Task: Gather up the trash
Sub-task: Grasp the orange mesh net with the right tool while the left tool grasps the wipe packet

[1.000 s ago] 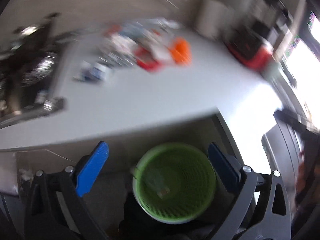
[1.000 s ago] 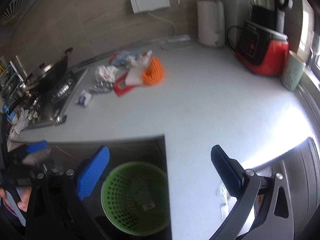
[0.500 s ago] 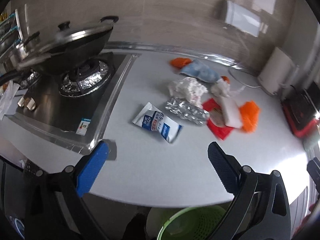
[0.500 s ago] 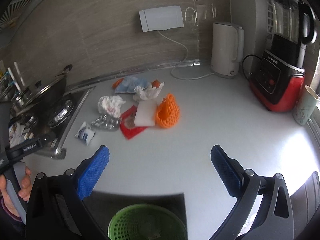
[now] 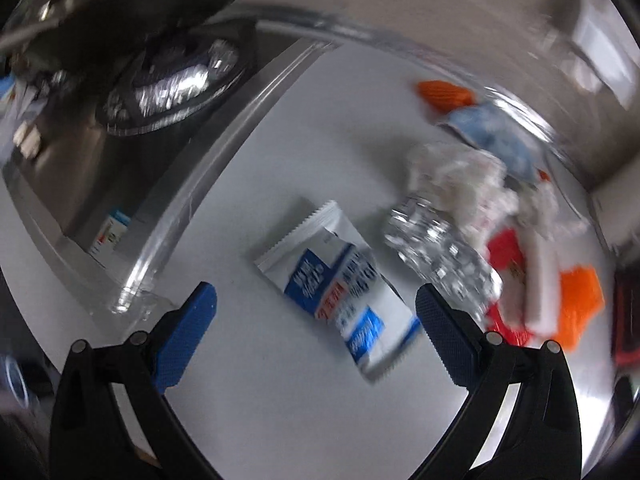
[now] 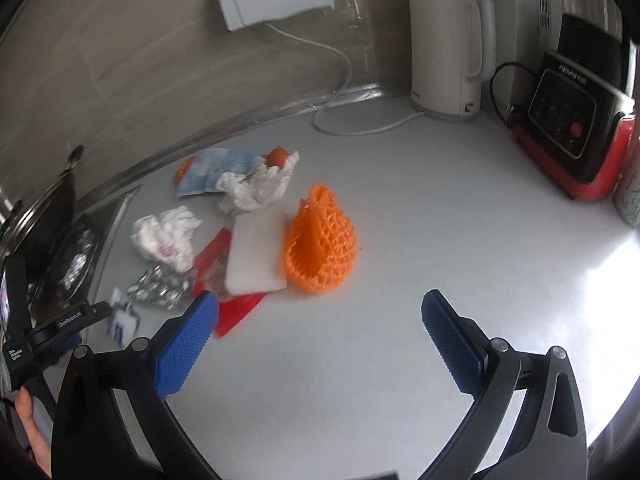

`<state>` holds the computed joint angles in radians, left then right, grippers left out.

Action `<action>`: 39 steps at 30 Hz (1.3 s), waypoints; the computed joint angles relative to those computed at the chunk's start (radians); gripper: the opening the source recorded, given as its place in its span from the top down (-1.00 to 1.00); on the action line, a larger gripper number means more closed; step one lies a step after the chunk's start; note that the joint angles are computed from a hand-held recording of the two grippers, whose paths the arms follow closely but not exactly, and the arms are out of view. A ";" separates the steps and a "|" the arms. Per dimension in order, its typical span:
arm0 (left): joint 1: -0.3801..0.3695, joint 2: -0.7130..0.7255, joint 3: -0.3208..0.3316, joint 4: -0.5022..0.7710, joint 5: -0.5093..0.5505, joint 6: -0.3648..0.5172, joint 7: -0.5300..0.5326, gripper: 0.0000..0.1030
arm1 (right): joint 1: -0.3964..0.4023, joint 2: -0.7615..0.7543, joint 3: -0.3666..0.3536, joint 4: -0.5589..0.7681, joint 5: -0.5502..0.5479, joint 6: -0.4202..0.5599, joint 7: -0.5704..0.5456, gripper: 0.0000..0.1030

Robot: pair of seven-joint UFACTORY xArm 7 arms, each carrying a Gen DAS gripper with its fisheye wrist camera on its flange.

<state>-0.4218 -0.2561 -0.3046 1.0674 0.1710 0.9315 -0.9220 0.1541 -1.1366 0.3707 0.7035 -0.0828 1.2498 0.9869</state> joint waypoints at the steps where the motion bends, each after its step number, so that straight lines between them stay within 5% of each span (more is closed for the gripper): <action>1: 0.004 0.010 0.000 0.003 -0.001 0.003 -0.015 -0.85 | -0.010 0.015 -0.006 -0.014 -0.006 -0.017 -0.001 -0.96; 8: -0.004 0.096 0.007 0.050 0.010 0.039 -0.093 -0.83 | -0.048 0.112 -0.068 -0.083 -0.029 -0.149 0.005 -0.96; 15: -0.030 0.108 0.011 0.056 0.043 0.061 -0.073 -0.53 | -0.070 0.208 -0.114 -0.115 -0.044 -0.220 0.011 -0.77; 18: -0.033 0.102 0.011 0.059 0.063 0.075 -0.078 -0.18 | -0.057 0.230 -0.139 -0.134 -0.028 -0.253 0.000 -0.40; 20: -0.034 0.089 0.018 0.051 0.042 0.067 -0.065 -0.03 | -0.050 0.233 -0.148 -0.145 -0.020 -0.265 -0.006 0.26; 23: -0.032 0.068 0.026 0.033 0.006 0.046 -0.040 0.24 | -0.044 0.223 -0.154 -0.161 -0.011 -0.280 -0.014 0.68; 29: -0.025 0.050 0.024 0.009 0.013 -0.007 0.068 0.55 | -0.049 0.176 -0.136 -0.149 -0.037 -0.239 -0.034 0.72; 39: -0.026 -0.109 0.010 -0.044 -0.023 -0.031 0.211 0.56 | -0.030 0.043 -0.099 -0.085 -0.023 -0.109 -0.051 0.72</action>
<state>-0.4482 -0.3646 -0.2951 1.0239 0.1480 0.9004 -0.7115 0.1240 -1.0935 0.2718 0.6188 -0.1057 1.1406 0.9361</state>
